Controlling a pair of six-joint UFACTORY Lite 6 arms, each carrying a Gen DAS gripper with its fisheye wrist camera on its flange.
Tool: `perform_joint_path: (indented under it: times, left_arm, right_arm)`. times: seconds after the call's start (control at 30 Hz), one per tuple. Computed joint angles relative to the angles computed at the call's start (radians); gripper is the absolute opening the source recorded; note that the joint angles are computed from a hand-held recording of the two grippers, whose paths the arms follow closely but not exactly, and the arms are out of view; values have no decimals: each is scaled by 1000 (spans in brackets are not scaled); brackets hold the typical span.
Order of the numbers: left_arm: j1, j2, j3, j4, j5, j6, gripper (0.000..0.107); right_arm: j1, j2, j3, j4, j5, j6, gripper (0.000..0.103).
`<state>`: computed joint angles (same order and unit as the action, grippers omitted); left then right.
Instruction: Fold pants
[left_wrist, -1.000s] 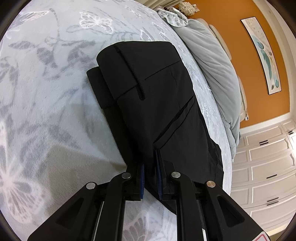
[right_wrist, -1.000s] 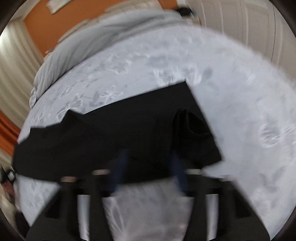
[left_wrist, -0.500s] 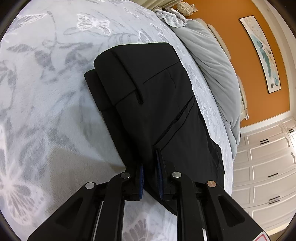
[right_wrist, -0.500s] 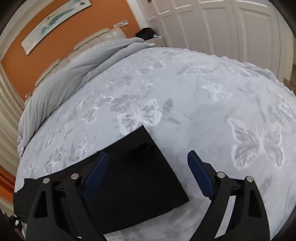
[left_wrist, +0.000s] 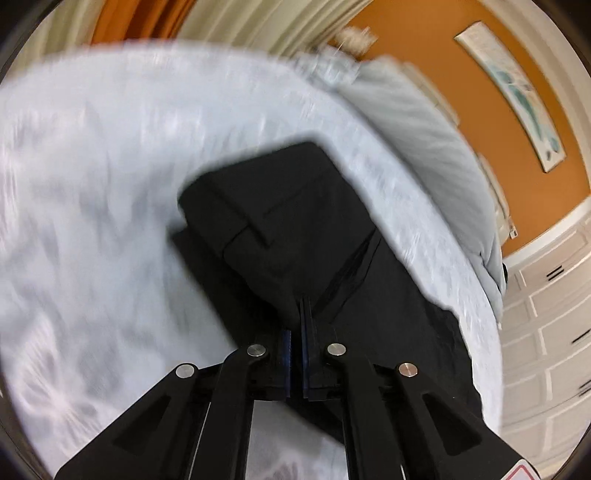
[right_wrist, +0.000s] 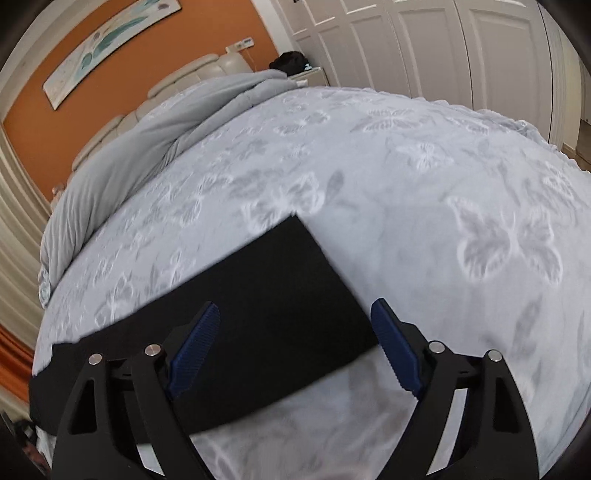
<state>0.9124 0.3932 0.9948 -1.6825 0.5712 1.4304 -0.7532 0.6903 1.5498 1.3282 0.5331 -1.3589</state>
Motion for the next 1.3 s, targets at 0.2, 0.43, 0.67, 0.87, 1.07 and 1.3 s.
perform_joint_path:
  times: [0.2, 0.43, 0.67, 0.87, 1.07, 1.3]
  left_arm:
    - [62, 110, 83, 98, 18, -73, 9]
    - [113, -162, -84, 132, -3, -130, 16]
    - [-190, -341, -150, 549, -396, -560, 71]
    - [108, -80, -87, 200, -48, -376, 71]
    - [143, 93, 46, 132, 61, -303, 77]
    - [27, 306, 325, 184, 93, -437, 8]
  right_arm:
    - [10, -123, -211, 105, 4, -93, 82]
    - [-18, -329, -466, 145, 53, -191, 83]
    - [-77, -274, -470, 77, 89, -11, 84]
    - [-119, -95, -345, 182, 196, -37, 88]
    - [-45, 59, -140, 258, 187, -43, 87]
    - [34, 287, 210, 159, 174, 180, 5]
